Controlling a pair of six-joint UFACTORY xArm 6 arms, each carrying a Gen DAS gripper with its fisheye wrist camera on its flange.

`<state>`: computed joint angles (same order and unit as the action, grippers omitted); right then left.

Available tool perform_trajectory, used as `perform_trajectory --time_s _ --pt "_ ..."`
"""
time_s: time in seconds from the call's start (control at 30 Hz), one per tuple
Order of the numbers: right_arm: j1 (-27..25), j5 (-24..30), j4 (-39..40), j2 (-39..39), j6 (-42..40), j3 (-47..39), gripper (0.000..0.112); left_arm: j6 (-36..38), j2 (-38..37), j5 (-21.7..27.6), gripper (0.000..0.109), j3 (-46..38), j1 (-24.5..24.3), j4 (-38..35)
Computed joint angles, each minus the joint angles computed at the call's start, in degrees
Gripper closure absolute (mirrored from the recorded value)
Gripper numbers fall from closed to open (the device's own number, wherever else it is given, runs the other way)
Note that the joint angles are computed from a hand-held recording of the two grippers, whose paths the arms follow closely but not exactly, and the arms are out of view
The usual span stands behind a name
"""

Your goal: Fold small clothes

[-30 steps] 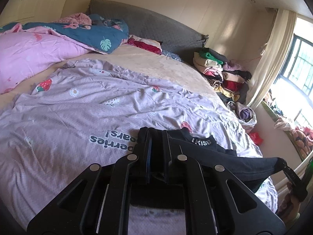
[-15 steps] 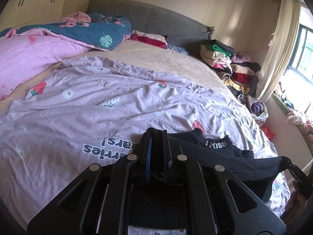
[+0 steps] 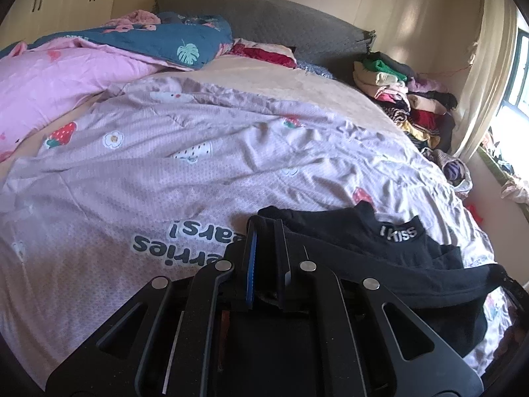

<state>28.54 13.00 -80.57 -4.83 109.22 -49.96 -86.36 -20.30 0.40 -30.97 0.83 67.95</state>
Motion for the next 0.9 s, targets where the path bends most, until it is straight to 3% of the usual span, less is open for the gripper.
perform_trajectory --time_s 0.17,0.3,0.57,0.63,0.7,0.77,0.9 --pt "0.4 1.2 0.2 1.1 -1.1 -0.8 0.103 -3.5 1.8 1.2 0.105 -1.2 -0.5 3.3" --pt "1.0 2.7 1.4 1.2 -3.0 -0.8 0.102 -2.1 1.8 2.6 0.104 -1.3 -1.5 2.1" --pt "1.7 4.2 1.3 0.7 -3.4 -0.5 0.082 -0.7 -0.4 4.7 0.1 -0.4 -1.9 0.6" --pt "1.9 4.6 1.2 0.2 -3.2 -0.3 0.072 0.0 -1.7 5.1 0.095 0.2 -2.0 -0.1" --pt "2.5 5.8 0.9 -0.8 -3.0 0.1 0.058 0.3 -3.0 5.7 0.081 0.8 -2.3 -0.5" --pt "3.1 6.9 -0.7 -1.7 -1.8 0.3 0.055 -0.6 -4.9 6.3 0.072 1.5 -2.6 0.3" --pt "4.3 8.5 -3.7 -3.7 -0.2 0.9 0.039 -2.1 -8.6 6.6 0.041 2.8 -3.6 1.7"
